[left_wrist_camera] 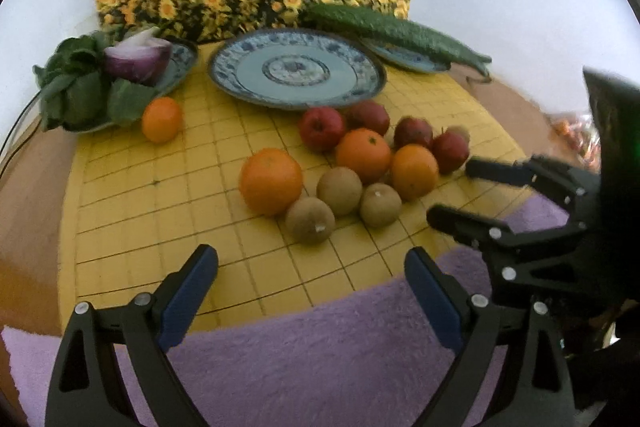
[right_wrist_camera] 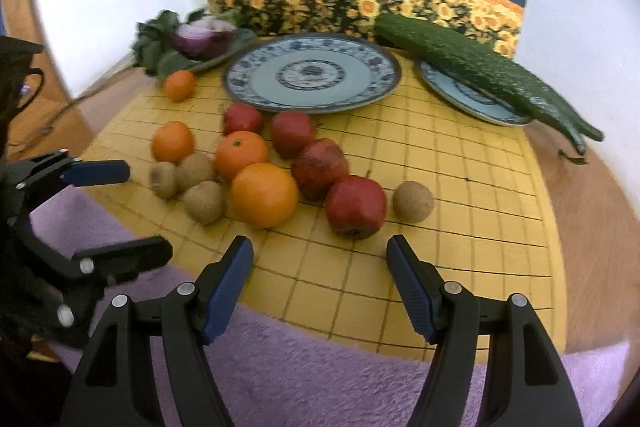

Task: Organize fruits
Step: 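Grasp a tangerine with the left tool and carry it toward the patterned plate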

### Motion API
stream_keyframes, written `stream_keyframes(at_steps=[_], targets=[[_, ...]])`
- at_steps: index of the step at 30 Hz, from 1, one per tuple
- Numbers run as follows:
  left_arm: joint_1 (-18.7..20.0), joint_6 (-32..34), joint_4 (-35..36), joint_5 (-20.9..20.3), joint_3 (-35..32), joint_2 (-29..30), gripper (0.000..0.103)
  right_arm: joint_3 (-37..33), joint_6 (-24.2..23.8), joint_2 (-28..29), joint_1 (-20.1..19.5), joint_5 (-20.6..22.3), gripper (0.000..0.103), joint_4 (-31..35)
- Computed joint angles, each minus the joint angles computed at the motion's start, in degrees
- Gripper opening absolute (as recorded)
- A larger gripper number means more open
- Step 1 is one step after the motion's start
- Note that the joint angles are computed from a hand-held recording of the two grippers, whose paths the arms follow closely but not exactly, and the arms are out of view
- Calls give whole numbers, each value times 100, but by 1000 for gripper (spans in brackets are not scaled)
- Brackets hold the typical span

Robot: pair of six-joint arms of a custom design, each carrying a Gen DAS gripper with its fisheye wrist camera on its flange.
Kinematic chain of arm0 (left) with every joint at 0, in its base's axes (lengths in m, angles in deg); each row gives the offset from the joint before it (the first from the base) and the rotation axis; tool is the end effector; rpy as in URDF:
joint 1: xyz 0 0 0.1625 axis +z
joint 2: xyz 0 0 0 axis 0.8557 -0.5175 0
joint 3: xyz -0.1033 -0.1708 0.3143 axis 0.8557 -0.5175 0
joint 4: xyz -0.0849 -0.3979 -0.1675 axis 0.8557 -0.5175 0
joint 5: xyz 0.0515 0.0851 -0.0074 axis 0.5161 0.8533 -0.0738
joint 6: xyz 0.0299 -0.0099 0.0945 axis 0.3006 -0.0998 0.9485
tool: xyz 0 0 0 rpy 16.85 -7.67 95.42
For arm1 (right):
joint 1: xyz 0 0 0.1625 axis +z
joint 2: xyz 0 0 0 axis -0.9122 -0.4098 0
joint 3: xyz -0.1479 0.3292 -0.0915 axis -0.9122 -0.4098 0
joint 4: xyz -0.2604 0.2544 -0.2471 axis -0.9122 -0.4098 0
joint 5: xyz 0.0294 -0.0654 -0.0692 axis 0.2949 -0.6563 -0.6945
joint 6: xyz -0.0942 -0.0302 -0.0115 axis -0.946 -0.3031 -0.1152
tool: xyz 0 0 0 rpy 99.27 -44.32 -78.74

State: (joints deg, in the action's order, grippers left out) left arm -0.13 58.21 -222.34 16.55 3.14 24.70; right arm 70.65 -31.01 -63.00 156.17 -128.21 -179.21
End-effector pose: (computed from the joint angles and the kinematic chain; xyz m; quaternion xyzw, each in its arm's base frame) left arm -0.1990 -0.6926 -0.0087 0.2602 0.9068 -0.2144 0.2529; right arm 0.0893 -0.6794 0.1396 0.1831 -0.9068 0.2195 0.3098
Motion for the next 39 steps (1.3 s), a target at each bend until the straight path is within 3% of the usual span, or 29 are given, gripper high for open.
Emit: stream_keyframes(at_steps=[2, 7, 8, 12, 17, 19, 21, 23, 27, 28, 31, 39], targets=[[-20, -17, -347, -12, 134, -155, 97, 136, 64, -152, -53, 334, 66, -3], [80, -295, -751, 93, -159, -203, 92, 281, -77, -259, -34, 619, 62, -418], [115, -332, -711, 129, -300, -157, 88, 269, -80, -272, -32, 697, 60, -408], [309, -355, -197, 391, -1130, 243, 87, 117, -107, -193, 11, 786, 56, -274], [515, -494, 325, 347, -1679, 486, 87, 4, -159, -96, 54, 869, 55, -74], [594, -563, 476, 218, -1789, 528, 84, -60, -145, -36, 68, 825, 55, 7], [670, -692, 761, -33, -1939, 570, 76, -158, -59, 49, 74, 738, 55, 102], [789, -867, 1052, -560, -2046, 550, 60, -251, 43, 124, 78, 636, 55, 178], [882, -939, 980, -936, -2108, 561, 43, -480, 263, 276, 80, 544, 51, 337], [916, -965, 1021, -1053, -2135, 559, 34, -543, 270, 325, 97, 498, 50, 324], [1013, -940, 1132, -1457, -2222, 559, 33, -744, 322, 465, 160, 158, 37, 451], [1080, -628, 1303, -2026, -2150, 467, 32, -963, 258, 630, 348, -424, 35, 791]])
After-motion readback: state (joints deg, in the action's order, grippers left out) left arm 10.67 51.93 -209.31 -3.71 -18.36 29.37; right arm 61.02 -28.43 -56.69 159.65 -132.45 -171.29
